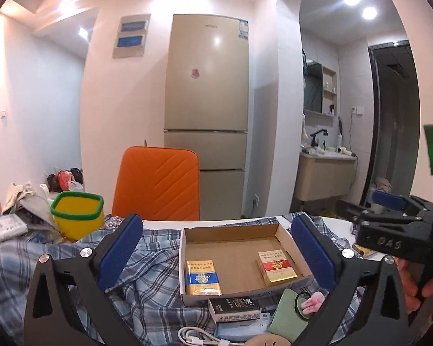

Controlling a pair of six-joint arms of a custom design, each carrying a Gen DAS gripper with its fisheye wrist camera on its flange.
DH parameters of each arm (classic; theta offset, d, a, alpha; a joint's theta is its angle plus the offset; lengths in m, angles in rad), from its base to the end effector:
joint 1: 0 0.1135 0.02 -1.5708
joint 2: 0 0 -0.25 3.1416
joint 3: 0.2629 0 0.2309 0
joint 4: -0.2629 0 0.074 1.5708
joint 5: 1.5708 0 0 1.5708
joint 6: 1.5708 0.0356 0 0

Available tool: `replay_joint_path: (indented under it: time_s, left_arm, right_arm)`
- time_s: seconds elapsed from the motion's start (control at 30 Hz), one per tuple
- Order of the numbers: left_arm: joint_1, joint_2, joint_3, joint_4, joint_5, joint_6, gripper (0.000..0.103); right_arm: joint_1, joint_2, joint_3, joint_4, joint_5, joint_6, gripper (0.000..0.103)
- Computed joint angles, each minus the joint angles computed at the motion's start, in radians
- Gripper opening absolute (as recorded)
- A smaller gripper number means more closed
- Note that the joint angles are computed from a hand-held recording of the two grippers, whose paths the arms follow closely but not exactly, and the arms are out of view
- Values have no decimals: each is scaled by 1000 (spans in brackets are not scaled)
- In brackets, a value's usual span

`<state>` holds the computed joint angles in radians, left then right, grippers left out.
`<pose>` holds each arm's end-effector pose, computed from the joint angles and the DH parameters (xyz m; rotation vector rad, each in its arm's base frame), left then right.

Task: Organize soft objects
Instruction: 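Move the right tool to the pink bunny plush and grasp it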

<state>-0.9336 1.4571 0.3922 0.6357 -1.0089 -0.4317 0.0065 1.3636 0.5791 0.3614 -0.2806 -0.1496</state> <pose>0.1650 -0.1723 0.1572 -0.1608 1.7873 0.0394 0.2674 0.0116 0.1987 -0.3334 1.9528 0.1867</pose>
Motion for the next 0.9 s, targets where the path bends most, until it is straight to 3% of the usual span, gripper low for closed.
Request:
replay_joint_path:
  time_s: [0.1, 0.27, 0.5, 0.9]
  left_arm:
    - [-14, 39, -20, 43, 7, -24, 103]
    - [-23, 97, -38, 98, 35, -48, 103]
    - [-51, 200, -28, 154, 30, -39, 103]
    - [-46, 202, -54, 161, 76, -89, 103]
  right_arm:
    - [-40, -45, -60, 45, -35, 0, 103]
    - [-102, -88, -158, 134, -95, 7, 103]
    - [-130, -5, -219, 255, -125, 6, 103]
    - [-118, 165, -188, 292, -110, -27, 103]
